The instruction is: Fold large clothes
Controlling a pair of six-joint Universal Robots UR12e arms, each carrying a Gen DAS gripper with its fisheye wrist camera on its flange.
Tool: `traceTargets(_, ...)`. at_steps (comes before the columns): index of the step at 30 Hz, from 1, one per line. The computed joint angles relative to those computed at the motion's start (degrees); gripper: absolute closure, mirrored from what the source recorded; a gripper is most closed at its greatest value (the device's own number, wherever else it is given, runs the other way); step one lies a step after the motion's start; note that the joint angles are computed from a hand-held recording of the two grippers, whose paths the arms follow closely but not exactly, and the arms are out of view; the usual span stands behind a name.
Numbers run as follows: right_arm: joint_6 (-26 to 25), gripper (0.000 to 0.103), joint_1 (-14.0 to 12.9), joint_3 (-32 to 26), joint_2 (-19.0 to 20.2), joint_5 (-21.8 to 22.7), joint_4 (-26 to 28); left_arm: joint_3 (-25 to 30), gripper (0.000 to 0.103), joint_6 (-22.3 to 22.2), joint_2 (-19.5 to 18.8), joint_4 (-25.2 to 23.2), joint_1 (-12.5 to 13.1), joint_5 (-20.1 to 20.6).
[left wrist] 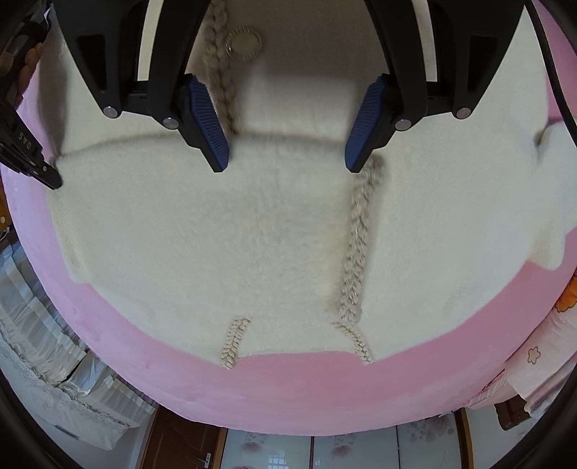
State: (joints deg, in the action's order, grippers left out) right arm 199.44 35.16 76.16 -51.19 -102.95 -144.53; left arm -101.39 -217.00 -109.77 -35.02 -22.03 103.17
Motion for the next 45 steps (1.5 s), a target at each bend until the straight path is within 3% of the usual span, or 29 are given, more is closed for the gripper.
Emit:
traceTargets(7, 2.63, 0.096, 1.13, -2.24, -0.15, -2.57, 6.48, -0.76, 0.037, 2.27, 2.26, -2.47, -0.94, -2.21)
traceTargets(13, 2.42, 0.08, 2.61, -0.87, -2.8, -2.29, 6.28, -2.94, 0.037, 5.17, 6.47, -1.82, -1.98, -1.23)
traceTargets(23, 1.71, 0.079, 6.3, 0.98, -6.06, -2.2, 6.62, -9.33, 0.037, 6.53, 15.84, -1.25, -2.24, 0.67)
traceTargets(24, 1.66, 0.079, 6.71, 0.94, -6.17, -2.16, 6.83, -9.66, 0.037, 4.64, 16.72, -2.17, -2.19, 0.89)
traceTargets(27, 1.4, 0.079, 8.12, 0.44, -6.26, -2.11, 7.34, -11.75, 0.037, 4.48, 19.49, -2.3, -1.62, 1.77)
traceTargets(33, -0.22, 0.079, 11.02, -2.8, -4.98, -1.47, 8.2, -15.78, 0.037, 4.01, 24.94, -2.79, 0.51, 2.94)
traceTargets(37, 0.57, 0.079, 12.13, -5.82, -3.71, 2.22, 8.55, -18.65, 0.036, 2.94, 28.43, -2.9, 2.84, 3.54)
traceTargets(45, -1.75, 0.079, 14.91, -13.99, 0.96, 2.76, 10.24, -24.85, 0.036, 0.56, 34.13, -2.29, 11.04, 0.23)
